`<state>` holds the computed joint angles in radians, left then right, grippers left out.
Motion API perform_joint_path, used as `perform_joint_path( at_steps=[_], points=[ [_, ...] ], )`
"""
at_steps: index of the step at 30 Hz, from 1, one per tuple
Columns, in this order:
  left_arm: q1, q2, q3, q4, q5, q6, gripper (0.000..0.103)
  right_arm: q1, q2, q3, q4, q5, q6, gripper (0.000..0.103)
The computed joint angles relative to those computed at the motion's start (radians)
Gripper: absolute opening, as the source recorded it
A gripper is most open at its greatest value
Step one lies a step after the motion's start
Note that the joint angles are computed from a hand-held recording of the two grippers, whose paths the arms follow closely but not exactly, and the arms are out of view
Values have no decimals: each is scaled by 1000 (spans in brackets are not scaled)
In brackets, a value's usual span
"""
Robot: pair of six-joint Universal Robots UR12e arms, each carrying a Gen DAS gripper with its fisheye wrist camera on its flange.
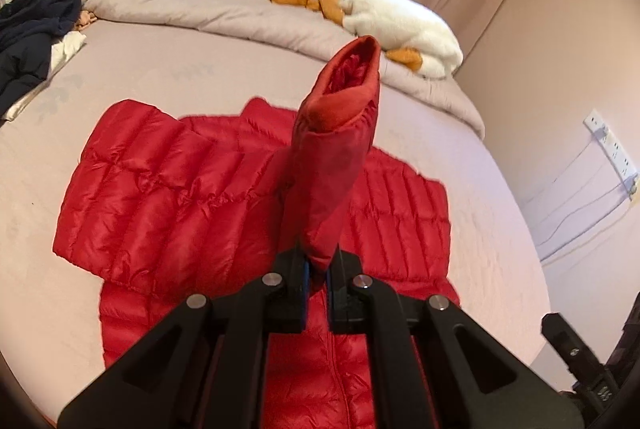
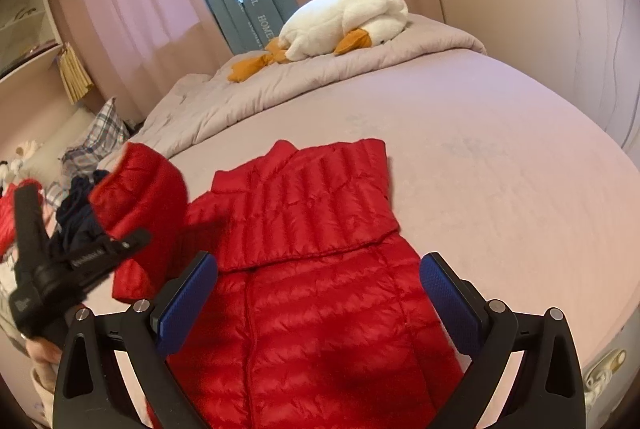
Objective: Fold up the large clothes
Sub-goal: 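Carry the sleeve across the jacket body and open the left tool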
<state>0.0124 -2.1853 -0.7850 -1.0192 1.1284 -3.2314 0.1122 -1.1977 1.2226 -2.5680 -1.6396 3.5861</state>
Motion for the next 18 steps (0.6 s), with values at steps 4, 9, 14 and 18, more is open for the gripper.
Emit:
perform_joint_path(
  at_steps=[4, 9, 14, 18],
  points=[
    [-7, -6, 5, -33, -5, 10, 5, 0, -2, 3, 7, -4, -7, 101],
    [-13, -13, 12, -67, -8, 24, 6, -3, -3, 7, 8, 0, -1, 101],
    [-15, -22, 25, -114, -12, 49, 6, -4, -4, 10, 7, -1, 2, 101],
    [-19, -23, 23, -140, -8, 60, 7, -5, -6, 14, 10, 1, 5, 101]
  ],
)
